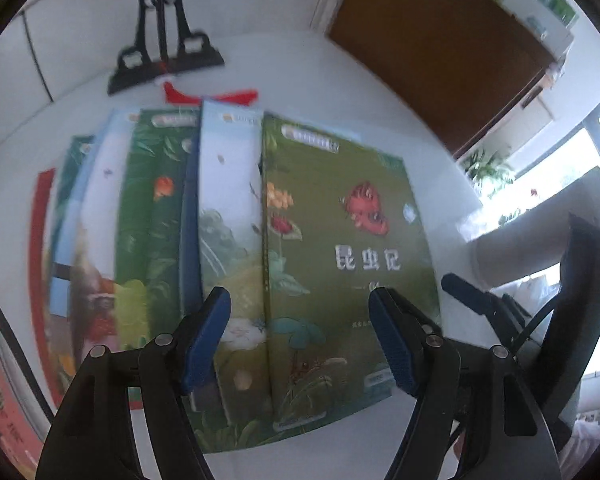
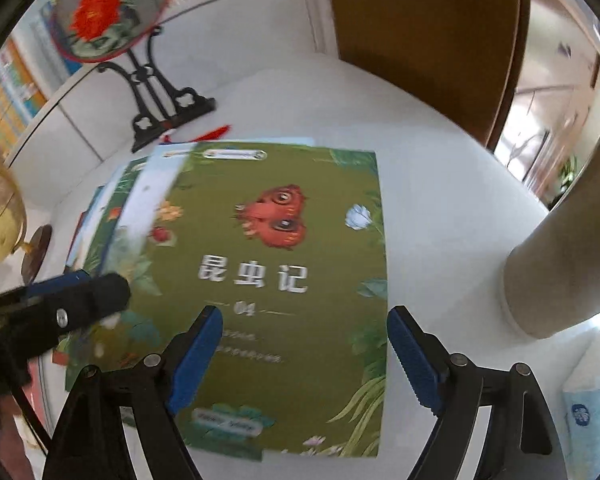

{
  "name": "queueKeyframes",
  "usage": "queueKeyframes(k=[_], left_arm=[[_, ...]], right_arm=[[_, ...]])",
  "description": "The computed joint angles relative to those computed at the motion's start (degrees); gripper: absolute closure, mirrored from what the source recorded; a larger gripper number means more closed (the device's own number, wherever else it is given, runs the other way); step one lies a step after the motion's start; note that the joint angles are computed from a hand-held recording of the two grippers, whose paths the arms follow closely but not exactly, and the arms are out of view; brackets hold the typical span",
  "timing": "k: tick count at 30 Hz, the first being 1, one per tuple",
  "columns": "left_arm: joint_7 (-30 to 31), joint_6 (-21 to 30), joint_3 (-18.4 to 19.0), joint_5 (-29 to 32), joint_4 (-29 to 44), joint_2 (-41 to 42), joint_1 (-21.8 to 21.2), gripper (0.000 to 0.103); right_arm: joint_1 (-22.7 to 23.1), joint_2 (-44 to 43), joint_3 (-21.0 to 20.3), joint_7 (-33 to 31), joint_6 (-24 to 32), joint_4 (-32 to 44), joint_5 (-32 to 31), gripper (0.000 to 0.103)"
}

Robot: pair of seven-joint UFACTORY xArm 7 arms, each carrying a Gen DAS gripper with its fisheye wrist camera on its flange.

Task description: Organize books

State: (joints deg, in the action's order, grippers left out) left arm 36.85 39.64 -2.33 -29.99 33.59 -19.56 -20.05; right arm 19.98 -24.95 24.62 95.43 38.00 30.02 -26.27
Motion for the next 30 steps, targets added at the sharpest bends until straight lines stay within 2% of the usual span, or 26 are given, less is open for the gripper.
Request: queueKeyframes(k=[1, 3, 6, 8, 10, 13, 17, 19, 22, 27, 30], left_arm=[[1.2, -0.6, 0.4, -1.2, -0.2, -0.2, -0.5, 0.033], [1.4, 1.4, 1.1, -2.4, 1.2, 1.0, -0.4, 0.033], [3.8, 4.4, 2.4, -6.5, 3.0, 2.7, -0.1, 0.024], [5.6, 4.9, 2.2, -9.0, 3.3, 3.4, 0.3, 0.021], [5.2, 5.1, 1.7, -9.7, 3.5, 3.3, 1.3, 0.019], [4.1, 4.6, 1.2, -8.7, 3.4, 2.4, 2.7, 0.019], [-2.2, 3.0, -1.0, 0.9, 2.9, 1.8, 5.0, 0.014], [-2.3, 1.7, 0.2, 1.6, 1.3, 0.2, 5.4, 0.014], [-5.9, 2.7, 1.9, 2.0, 1.3, 0.3, 7.1, 0.013], [-11.7, 4.6, 3.9, 0.8, 0.9, -1.0, 9.6, 0.014], [-11.8, 4.8, 4.0, 1.4, 0.9, -1.5, 9.8, 0.014]], right_arm=[[0.1, -0.1, -0.8, -0.2, -1.9, -1.2, 0.3, 0.020], [0.7, -0.4, -2.8, -2.0, -6.7, -3.8, 1.9, 0.015], [-1.2, -2.1, -1.3, -1.2, -8.3, -5.6, 0.9, 0.008], [-1.8, -2.4, -1.4, -1.8, -13.6, -6.9, 0.7, 0.000], [-1.8, -1.3, -2.3, -4.7, -16.5, -6.8, 1.8, 0.000], [-2.6, -1.2, -2.5, -7.5, -24.3, -8.6, 3.2, 0.000], [-5.0, 1.3, 0.6, -10.8, -26.9, -6.4, 3.5, 0.000], [-6.2, 3.9, 2.4, -12.8, -27.2, -3.7, 2.3, 0.000], [-9.3, 8.3, 4.9, -13.9, -28.1, 0.3, -1.9, 0.000], [-3.0, 15.4, -1.5, -26.4, -29.2, 5.0, -1.3, 0.000], [-3.0, 17.6, -2.5, -29.1, -31.2, 6.5, -6.2, 0.000]])
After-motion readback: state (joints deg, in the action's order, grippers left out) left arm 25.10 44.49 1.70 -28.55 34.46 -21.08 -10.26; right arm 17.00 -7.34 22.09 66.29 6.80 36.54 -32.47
